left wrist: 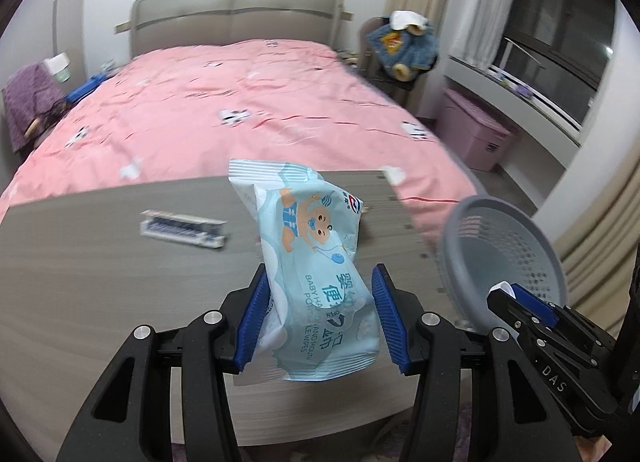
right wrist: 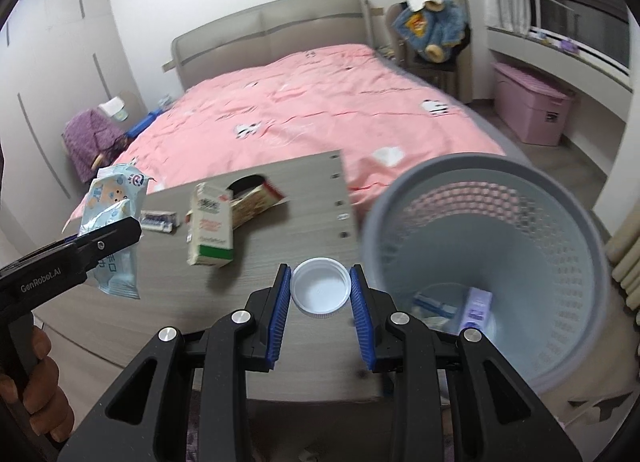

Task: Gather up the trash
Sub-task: 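Carry the cap and wipes packet over the wastebasket and open both grippers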

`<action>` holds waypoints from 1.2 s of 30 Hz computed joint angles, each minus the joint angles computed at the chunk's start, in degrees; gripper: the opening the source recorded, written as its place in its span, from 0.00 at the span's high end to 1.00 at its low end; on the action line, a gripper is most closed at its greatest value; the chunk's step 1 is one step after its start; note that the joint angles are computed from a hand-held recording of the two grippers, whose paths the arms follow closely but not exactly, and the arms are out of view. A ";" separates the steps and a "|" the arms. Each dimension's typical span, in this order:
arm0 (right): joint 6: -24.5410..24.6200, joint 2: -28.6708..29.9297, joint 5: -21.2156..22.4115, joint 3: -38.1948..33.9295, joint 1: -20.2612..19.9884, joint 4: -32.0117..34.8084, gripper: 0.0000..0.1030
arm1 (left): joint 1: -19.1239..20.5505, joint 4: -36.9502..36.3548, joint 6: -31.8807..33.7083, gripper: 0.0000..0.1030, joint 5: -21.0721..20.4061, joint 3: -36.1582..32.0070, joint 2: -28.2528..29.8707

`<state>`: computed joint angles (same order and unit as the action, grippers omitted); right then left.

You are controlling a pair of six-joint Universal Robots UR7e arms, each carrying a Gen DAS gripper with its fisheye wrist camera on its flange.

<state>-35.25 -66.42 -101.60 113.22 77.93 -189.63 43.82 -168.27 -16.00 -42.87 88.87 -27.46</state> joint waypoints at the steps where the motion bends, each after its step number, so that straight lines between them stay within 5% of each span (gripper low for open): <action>1: 0.06 -0.41 0.12 0.10 -0.34 -0.12 0.71 | -0.39 0.19 0.40 0.51 -0.42 -0.82 0.71; 16: 2.70 -6.51 2.30 0.34 -7.15 -0.75 0.71 | -3.43 7.87 4.33 0.51 -6.33 -14.91 11.26; 36: 4.53 -4.92 3.65 -4.57 -10.66 2.96 0.71 | -3.07 16.50 8.03 0.51 -7.66 -29.13 20.46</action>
